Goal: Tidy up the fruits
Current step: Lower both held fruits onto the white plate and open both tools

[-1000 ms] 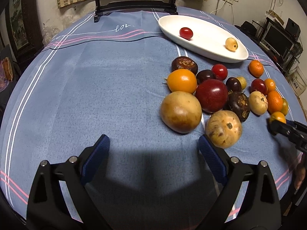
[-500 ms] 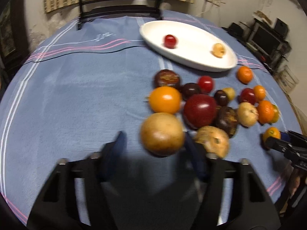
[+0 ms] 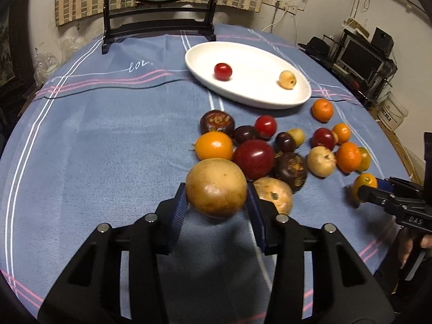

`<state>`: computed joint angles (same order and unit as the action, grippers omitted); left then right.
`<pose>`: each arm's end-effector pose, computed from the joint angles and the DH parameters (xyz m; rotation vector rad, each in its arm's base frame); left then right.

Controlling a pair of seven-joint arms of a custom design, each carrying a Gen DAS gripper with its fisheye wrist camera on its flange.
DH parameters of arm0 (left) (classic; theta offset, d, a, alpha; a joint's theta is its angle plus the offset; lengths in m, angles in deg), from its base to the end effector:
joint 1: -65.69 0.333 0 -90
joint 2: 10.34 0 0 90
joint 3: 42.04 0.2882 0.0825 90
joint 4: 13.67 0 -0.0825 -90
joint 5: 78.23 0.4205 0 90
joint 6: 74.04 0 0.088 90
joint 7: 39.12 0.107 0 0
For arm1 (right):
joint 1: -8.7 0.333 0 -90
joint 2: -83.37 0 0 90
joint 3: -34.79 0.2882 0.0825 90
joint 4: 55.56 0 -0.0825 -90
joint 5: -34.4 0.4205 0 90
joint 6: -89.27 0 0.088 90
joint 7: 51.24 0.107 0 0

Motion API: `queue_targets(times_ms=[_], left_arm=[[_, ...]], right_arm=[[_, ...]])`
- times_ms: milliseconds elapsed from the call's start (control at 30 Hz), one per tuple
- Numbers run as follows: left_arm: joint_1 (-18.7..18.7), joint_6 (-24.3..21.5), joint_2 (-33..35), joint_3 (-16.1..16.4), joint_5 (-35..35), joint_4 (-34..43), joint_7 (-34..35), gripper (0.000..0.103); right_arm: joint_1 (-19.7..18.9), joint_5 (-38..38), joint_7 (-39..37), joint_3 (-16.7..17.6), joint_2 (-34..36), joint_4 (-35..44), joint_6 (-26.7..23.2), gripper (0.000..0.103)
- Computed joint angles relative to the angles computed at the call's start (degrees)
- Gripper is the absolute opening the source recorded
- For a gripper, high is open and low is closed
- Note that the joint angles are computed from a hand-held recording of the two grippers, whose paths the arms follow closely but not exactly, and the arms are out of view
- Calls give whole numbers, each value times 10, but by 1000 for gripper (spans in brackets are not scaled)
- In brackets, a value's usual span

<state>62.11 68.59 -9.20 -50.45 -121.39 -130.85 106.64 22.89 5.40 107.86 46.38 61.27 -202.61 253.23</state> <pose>0.6083 -0.1254 0.4303 -1.2335 2.5446 -1.0093 0.4324 0.2378 0.4186 -1.4538 1.9775 -0.4423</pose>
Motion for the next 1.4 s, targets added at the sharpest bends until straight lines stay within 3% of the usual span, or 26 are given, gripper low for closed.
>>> queue_targets(times_ms=[133, 500, 700, 933, 1067, 1167, 1267, 1300, 1400], left_arm=[[-3, -5, -18, 0, -24, -6, 31, 44], [-24, 6, 5, -10, -16, 47, 37, 44], [-41, 22, 101, -30, 60, 164, -36, 45], [-70, -50, 265, -30, 213, 360, -203, 45], [-73, -65, 312, -34, 255, 417, -241, 45], [-81, -58, 328, -31, 287, 434, -263, 46], [-83, -54, 334, -32, 302, 440, -277, 50], [-78, -45, 327, -38, 297, 430, -273, 61], [-73, 0, 297, -42, 295, 386, -264, 68]], right_arm=[[5, 3, -18, -6, -7, 3, 9, 40], [-40, -53, -47, 0, 16, 80, -11, 40], [-24, -26, -138, -42, 116, 195, -59, 40], [-8, 54, -250, -78, 242, 327, -135, 40], [-12, 112, -298, -89, 283, 363, -157, 40], [-10, 110, -286, -98, 302, 380, -177, 40], [-12, 110, -259, -104, 297, 367, -157, 44], [-13, 113, -253, -104, 291, 357, -146, 47], [-10, 75, -212, -108, 264, 326, -120, 64]])
